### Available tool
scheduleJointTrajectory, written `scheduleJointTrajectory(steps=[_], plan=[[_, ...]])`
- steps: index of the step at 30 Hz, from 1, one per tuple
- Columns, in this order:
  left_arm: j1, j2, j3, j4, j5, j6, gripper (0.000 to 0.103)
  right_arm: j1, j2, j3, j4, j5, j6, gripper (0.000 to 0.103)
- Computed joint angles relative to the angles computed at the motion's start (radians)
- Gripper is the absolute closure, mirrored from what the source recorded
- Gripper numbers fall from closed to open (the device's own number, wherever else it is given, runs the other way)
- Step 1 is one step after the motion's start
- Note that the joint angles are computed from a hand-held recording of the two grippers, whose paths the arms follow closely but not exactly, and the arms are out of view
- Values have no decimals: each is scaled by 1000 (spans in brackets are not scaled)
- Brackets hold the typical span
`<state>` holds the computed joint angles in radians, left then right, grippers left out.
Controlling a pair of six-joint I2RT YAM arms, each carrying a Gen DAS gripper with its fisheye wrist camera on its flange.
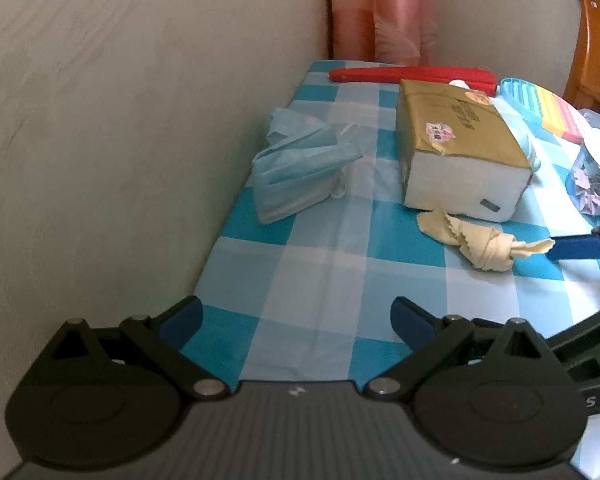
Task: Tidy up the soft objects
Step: 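Lower right tool onto the beige rolled cloth and close while left tool moves toward the blue mask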
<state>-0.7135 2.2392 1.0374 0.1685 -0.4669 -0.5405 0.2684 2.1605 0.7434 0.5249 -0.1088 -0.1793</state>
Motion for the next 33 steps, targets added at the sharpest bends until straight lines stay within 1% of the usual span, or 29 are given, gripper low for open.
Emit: scheduleJointTrajectory(steps=[3,8,11,13,14,17,19,20,22,23,24,33], plan=[[6,4,0,0,6,-7,3,7,13,21,-2,-13,-15,0],[9,-9,-20,17,12,-19,3,16,32,43,8,-31,-28,4],[10,-22,-31,26,17,-23,3,21,37,45,29,-38,-42,12],[10,-33,-40,27,18,-19,3,22,35,45,31,-42,-45,20],[9,-37,-43,29,15,-17,3,22,34,44,35,-40,-46,21],[4,-53,-57,38,2,-15,3,17,32,42,42,-38,-41,30],[3,-59,-63,40,0,-19,3,11,30,46,37,-41,-32,41],[2,-60,-64,38,1,-21,3,9,29,48,35,-42,-28,44],[-1,-61,-64,34,2,-24,3,8,27,50,33,-35,-19,55],[-2,-60,-62,30,2,-25,3,7,25,50,31,-32,-14,58],[-4,-58,-59,27,1,-25,3,8,22,48,31,-25,-9,64],[-20,-48,-49,18,1,-29,3,0,-32,-26,38,2,21,65]])
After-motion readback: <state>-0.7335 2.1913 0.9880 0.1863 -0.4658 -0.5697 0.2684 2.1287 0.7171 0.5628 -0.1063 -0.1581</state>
